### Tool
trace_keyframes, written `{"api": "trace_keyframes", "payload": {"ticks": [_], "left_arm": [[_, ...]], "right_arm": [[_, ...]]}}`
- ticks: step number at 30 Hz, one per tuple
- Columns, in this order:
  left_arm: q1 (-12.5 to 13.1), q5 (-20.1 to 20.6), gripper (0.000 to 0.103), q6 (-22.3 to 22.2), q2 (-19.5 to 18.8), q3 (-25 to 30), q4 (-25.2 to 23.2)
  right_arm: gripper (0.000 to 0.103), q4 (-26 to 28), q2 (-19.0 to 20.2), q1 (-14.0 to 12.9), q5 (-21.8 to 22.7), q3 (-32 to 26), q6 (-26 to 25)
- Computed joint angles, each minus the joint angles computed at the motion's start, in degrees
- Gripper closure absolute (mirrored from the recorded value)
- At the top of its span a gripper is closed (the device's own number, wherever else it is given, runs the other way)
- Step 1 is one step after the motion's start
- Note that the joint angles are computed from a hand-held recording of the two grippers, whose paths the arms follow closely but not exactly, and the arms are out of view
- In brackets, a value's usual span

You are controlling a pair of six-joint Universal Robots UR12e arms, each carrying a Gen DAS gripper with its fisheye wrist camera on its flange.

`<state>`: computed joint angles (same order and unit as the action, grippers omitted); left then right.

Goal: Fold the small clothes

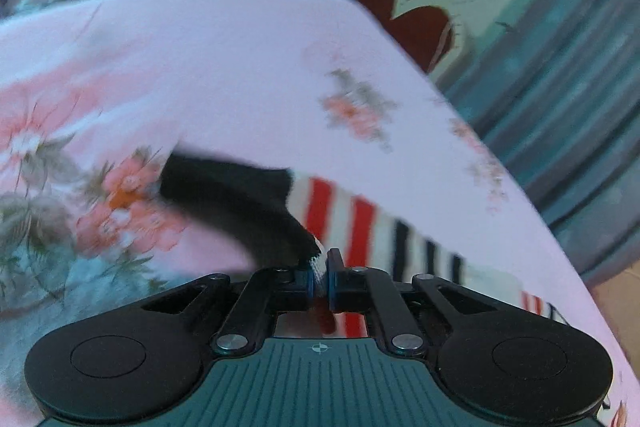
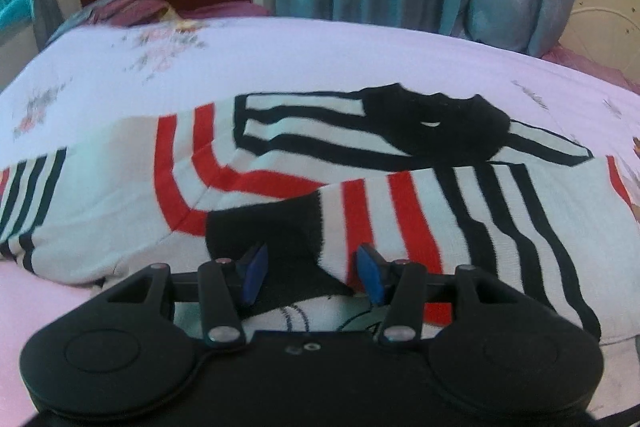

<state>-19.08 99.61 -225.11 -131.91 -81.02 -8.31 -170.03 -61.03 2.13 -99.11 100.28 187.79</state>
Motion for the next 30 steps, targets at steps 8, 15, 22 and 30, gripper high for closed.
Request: {"api": "trace_keyframes", "payload": {"ticks": [8, 15, 22, 30], "left_arm": [[-4.6, -2.1, 0.097, 17.7, -1.9, 7.8, 3.1], [-9.6, -11.8, 0.097, 28.1, -7.7, 19.0, -2.3], [-13.7, -14.3, 0.097, 37.2, -12.9, 28.0, -16.1], [-14.6, -10.5, 0.029, 40.5, -9.4, 22.5, -16.1]], "right_arm": [[0.055, -1.5, -1.2, -2.2, 5.8, 1.5, 1.2], [0.055, -5.4, -4.8, -5.7, 8.8, 5.7, 3.0], [0.052, -7.2, -7.8, -8.9, 8.7, 9.8, 3.3], [0.042, -9.0, -8.4, -10.0, 14.4, 11.1, 1.7]]}}
